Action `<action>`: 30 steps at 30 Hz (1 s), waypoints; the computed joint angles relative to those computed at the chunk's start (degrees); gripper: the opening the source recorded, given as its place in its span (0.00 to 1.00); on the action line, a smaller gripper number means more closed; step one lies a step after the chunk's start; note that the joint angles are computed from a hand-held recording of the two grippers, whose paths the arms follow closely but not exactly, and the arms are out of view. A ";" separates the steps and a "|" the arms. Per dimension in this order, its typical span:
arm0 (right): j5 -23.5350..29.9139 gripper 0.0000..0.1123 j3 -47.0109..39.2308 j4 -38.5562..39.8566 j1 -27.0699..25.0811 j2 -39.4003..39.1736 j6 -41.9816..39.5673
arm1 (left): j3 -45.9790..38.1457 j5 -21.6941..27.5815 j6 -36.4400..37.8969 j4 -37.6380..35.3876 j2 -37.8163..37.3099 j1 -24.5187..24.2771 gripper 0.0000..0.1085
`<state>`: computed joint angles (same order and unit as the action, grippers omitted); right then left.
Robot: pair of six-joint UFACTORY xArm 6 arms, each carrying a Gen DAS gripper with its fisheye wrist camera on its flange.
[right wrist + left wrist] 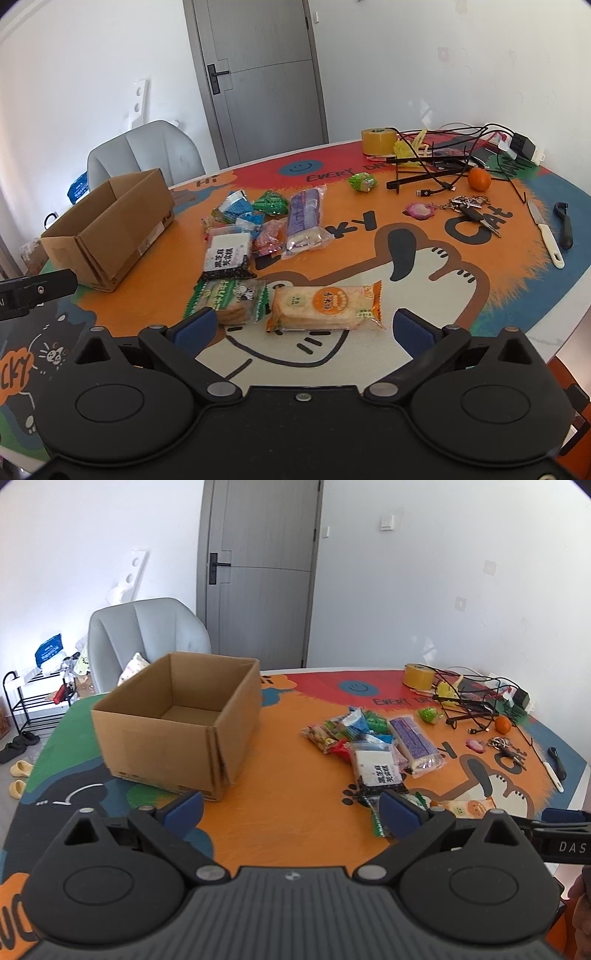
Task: Organize snacks
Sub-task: 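Grasp the orange-label rice cracker with the right tool while the left grasps the green bread pack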
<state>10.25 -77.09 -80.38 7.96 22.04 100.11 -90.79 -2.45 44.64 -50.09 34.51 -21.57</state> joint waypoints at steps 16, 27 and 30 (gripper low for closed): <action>-2.93 0.92 -4.61 11.89 -3.24 7.53 -10.98 | -9.51 3.96 -28.31 30.28 9.60 0.47 0.91; -2.25 0.92 -10.73 25.19 -2.33 13.27 -25.45 | -16.67 8.02 -46.18 48.81 14.83 1.05 0.90; -0.07 0.92 -13.28 27.25 -1.62 15.13 -28.62 | -18.35 9.24 -48.44 51.17 15.91 0.97 0.90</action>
